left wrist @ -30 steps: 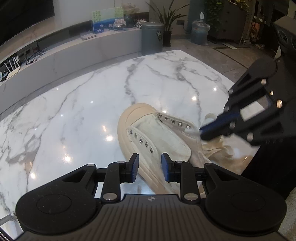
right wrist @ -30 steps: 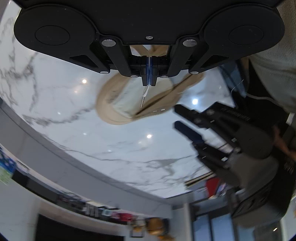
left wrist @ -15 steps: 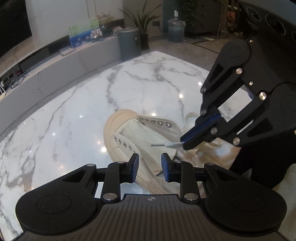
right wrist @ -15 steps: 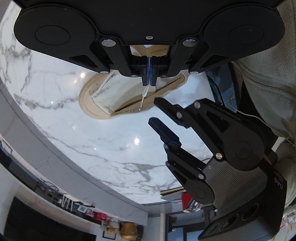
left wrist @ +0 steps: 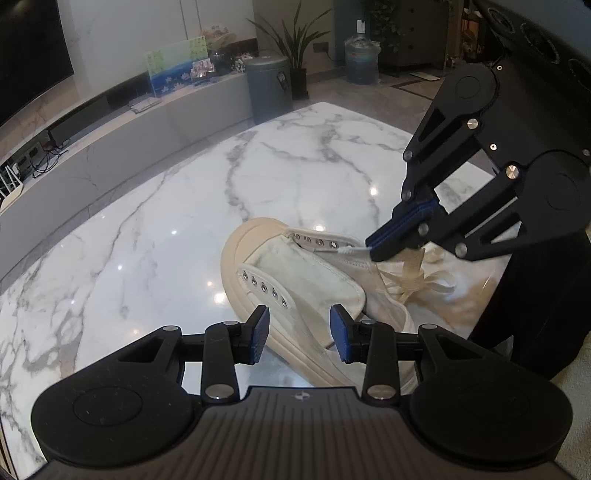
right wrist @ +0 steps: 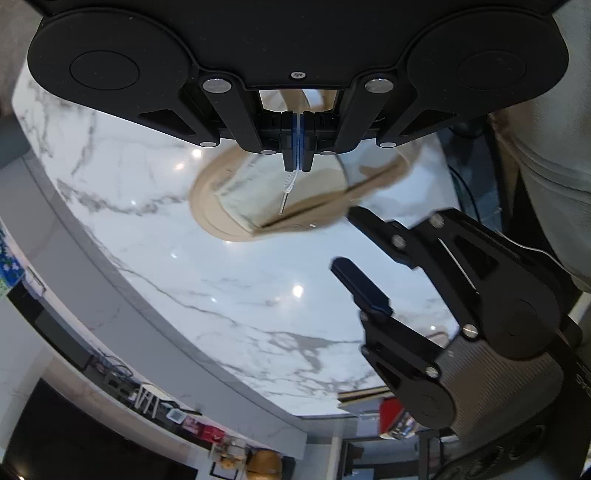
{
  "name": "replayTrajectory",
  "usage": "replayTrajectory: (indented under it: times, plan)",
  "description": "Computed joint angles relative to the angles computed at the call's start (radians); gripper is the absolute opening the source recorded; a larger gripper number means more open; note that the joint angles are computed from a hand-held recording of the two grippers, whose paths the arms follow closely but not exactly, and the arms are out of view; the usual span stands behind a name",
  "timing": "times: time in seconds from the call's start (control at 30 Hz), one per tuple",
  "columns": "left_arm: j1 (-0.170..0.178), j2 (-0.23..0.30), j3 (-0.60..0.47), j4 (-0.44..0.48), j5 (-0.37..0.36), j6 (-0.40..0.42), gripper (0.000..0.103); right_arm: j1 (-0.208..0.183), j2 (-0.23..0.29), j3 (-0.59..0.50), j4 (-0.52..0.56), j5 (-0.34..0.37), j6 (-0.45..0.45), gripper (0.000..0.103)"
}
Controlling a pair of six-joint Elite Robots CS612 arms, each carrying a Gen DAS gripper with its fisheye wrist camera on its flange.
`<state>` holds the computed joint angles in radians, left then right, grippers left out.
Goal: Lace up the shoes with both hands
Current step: 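Insert the white lace tip into an eyelet with the right gripper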
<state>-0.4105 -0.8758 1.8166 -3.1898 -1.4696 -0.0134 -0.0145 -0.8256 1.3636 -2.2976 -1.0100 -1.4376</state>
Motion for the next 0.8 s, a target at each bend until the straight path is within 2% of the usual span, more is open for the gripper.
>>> replayTrajectory:
  times: [0.37, 0.47, 0.6, 0.67, 0.8]
  plan:
    - [0.025, 0.012, -0.052, 0.054, -0.02, 0.056, 0.035, 0.005, 0.047, -0.089, 0.007, -0.081, -0.04, 0.0]
    - [0.039, 0.024, -0.067, 0.04, -0.063, 0.08, 0.035, 0.007, 0.059, -0.109, 0.031, -0.084, -0.048, 0.0]
    - [0.046, 0.04, -0.091, 0.042, -0.053, 0.086, 0.035, 0.01, 0.077, -0.136, 0.057, -0.086, -0.043, 0.0]
    - [0.047, 0.046, -0.103, 0.049, -0.041, 0.091, 0.039, 0.011, 0.085, -0.149, 0.072, -0.083, -0.038, 0.0]
    - [0.06, 0.057, -0.124, 0.068, -0.084, 0.095, 0.039, 0.014, 0.104, -0.174, 0.095, -0.088, -0.03, 0.0]
